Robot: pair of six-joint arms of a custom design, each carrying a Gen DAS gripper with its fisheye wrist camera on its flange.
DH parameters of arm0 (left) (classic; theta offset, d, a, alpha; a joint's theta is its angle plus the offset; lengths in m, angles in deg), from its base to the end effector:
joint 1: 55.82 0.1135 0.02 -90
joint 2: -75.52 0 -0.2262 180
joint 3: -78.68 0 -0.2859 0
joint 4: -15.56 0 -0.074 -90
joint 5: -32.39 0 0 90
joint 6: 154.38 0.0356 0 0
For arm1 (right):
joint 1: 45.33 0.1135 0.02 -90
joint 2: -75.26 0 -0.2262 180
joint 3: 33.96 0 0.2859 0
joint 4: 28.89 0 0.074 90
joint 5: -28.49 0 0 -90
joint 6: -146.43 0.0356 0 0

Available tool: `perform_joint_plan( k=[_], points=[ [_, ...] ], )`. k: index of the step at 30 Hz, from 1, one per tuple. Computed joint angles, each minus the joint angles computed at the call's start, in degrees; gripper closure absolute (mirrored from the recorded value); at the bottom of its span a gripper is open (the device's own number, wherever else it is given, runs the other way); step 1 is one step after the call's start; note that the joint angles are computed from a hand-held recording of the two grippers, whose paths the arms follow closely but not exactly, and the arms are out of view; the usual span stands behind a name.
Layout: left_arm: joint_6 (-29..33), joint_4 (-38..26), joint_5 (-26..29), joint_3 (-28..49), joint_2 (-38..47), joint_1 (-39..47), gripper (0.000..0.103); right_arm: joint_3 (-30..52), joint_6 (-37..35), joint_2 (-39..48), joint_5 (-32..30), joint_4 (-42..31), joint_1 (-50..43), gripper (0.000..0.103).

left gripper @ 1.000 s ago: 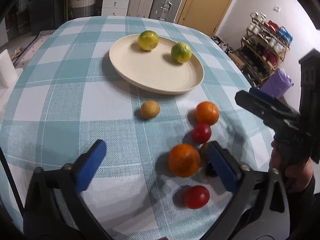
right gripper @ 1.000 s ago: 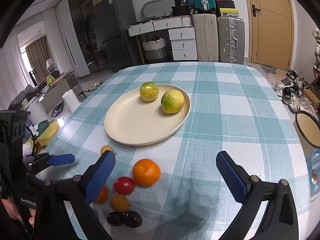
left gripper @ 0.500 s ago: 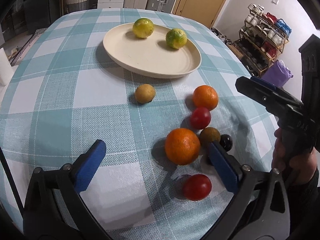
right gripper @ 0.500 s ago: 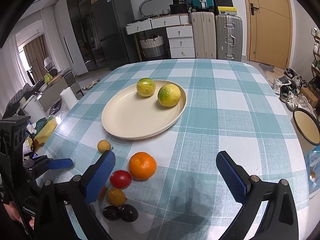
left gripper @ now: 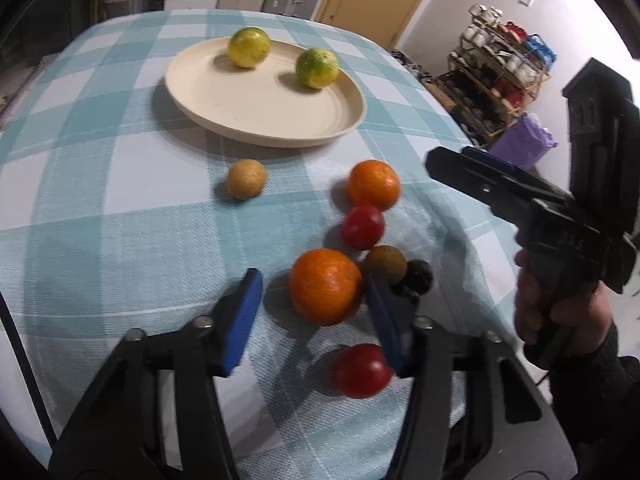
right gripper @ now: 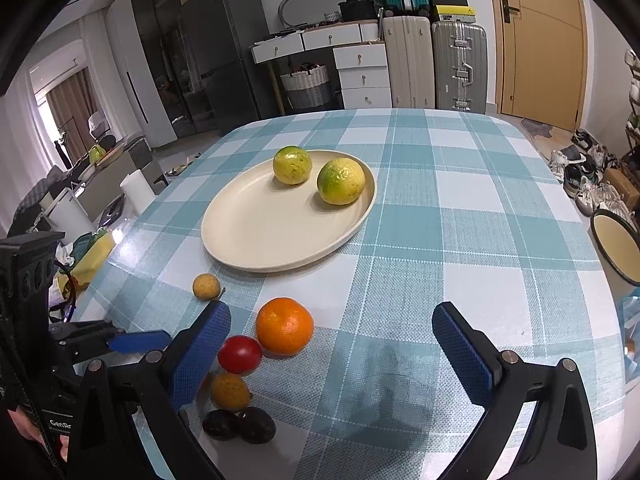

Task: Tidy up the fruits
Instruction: 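Grasp the large orange with the left tool while the right tool grasps the small orange, then carry the large orange with the left tool while the right tool carries the small orange to the plate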

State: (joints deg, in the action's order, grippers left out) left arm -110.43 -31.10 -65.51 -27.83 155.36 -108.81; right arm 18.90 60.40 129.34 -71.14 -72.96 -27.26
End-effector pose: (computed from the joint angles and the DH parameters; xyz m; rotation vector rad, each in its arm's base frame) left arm 0.2025 -0.2606 0.2173 0.0963 2.5680 -0.5385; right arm 0.2357 0.0832 0.2131 -0.3738 2.3509 0.3837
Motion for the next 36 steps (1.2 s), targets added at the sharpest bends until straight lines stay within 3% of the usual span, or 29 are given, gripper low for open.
perform_joint_plan(
  k=[1,4,18,36],
  points=[
    [0.3,1.48,1.28,-1.03,-0.67,0.28,0.068,0.05,0.04,0.2,0.01,-0.05,0.03,0.0],
    [0.72,3.36,2.13,-2.55,-1.65,0.53,0.069,0.08,-0.02,0.61,-0.21,-0.02,0.1,0.0],
    [-0.55,6.15,3.03,-9.4,-8.79,3.69,0.069,0.43,2.33,3.88,-5.87,1.19,-1.05,0.0],
    [-1.01,8.11,4.73,-14.03,-13.89,5.48,0.069,2.43,4.85,10.49,-6.34,3.21,0.33,0.003]
  ],
)
